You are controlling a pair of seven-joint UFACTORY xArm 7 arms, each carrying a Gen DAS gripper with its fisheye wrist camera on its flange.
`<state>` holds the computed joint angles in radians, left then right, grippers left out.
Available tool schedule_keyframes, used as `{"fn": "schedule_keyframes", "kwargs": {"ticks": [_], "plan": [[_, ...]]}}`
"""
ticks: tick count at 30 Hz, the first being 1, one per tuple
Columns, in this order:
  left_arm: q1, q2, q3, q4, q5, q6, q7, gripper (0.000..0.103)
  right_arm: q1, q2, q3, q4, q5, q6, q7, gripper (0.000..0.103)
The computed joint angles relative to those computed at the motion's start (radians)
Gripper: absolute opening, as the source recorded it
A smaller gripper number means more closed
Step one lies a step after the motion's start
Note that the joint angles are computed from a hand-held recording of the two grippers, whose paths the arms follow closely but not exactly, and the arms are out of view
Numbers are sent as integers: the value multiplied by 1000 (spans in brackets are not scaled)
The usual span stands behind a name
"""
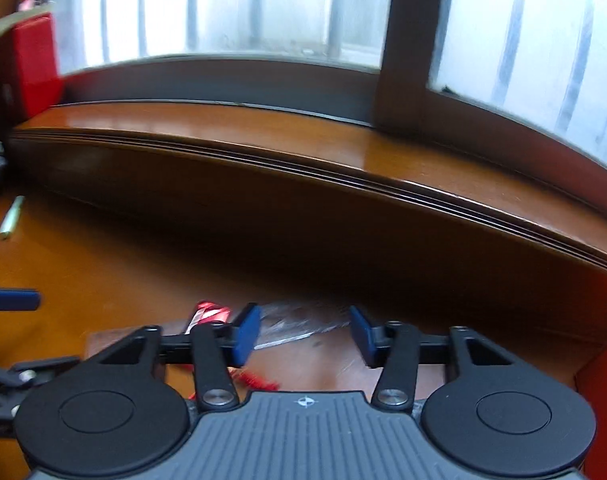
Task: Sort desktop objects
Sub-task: 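Move both tools back over the desk toward the clear ruler and red wrapper, then lower the right tool toward the clear ruler while the left tool hovers nearby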
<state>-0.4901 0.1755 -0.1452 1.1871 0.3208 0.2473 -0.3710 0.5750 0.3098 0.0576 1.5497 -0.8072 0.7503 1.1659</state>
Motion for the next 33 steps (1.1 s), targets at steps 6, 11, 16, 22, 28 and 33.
{"fn": "schedule_keyframes", "kwargs": {"ticks": [6,11,16,22,28,33], "plan": [[58,-2,-89,-30,-242,-36,214,77,-82,66,-6,21,135,-177,-127,61],[-21,15,8,-7,-79,-32,69,77,-38,74,-53,23,141,-184,-137,60],[-69,64,85,55,82,-24,-112,76,-4,68,-44,27,114,-222,-107,58],[-86,71,101,75,206,13,-191,76,77,104,-58,73,97,-80,-93,36],[-59,64,75,63,212,9,-186,77,111,-78,-48,-155,-25,49,220,29],[-75,67,94,74,287,20,-208,79,99,-229,34,-297,-38,112,352,30]]}}
